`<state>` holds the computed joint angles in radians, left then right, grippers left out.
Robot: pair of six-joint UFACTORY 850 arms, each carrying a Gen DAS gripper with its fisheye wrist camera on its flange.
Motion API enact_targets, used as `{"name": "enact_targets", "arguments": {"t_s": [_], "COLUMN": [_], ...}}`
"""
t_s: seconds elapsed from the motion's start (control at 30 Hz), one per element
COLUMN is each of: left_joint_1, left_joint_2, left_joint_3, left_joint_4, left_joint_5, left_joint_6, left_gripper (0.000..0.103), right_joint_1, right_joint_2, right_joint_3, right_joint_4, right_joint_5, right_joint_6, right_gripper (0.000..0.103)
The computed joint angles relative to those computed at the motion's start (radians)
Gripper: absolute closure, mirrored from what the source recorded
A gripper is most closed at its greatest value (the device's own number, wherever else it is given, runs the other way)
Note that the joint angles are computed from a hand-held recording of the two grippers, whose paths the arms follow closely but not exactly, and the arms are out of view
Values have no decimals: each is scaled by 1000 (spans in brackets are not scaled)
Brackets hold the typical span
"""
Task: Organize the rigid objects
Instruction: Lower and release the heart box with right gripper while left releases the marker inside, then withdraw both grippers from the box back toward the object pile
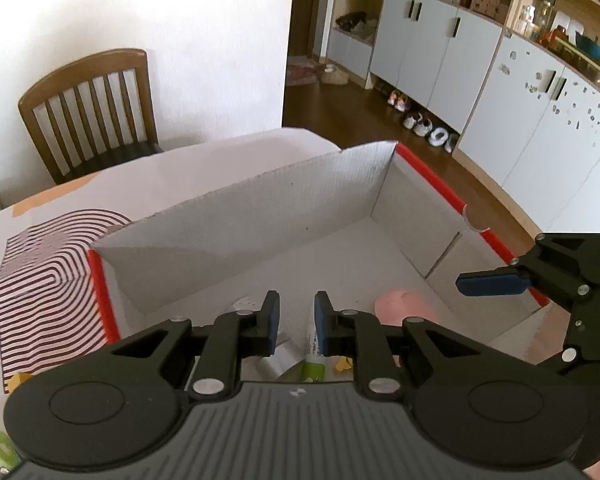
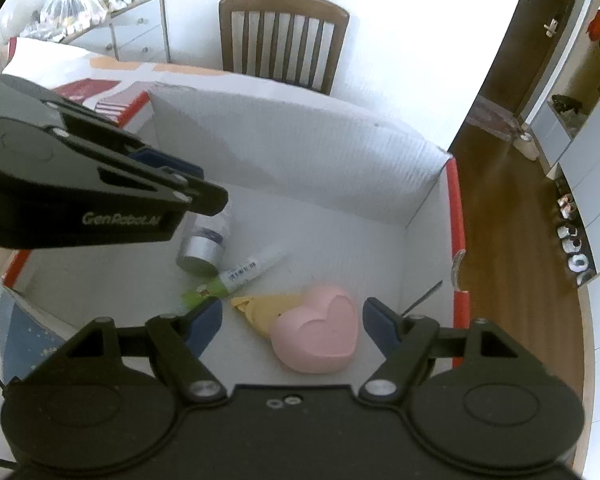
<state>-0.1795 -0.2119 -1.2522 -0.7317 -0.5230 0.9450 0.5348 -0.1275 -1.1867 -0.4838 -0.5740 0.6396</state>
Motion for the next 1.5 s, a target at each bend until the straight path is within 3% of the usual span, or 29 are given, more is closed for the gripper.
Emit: {"name": "enact_targets", "arguments": {"t_s": [0.63,1.03,1.5], "left_joint_1": [119,282,517], "left_joint_2": [183,297,326], "left_joint_3": [141,246,298], "left_joint_4": [-267,-358,-400], "left_joint_5": [-61,-190,-314], "left_joint_6": [283,447,579], "left_gripper": [85,85,85], "right_joint_1": [113,233,382], "right_joint_2": [97,121,55], "right_joint_3": [22,23,-28], "right_joint_4": [-147,-309,-429], "right_joint_5": [-25,-33,-68], "right_joint_6": [244,546,760], "right_gripper": [25,25,18]}}
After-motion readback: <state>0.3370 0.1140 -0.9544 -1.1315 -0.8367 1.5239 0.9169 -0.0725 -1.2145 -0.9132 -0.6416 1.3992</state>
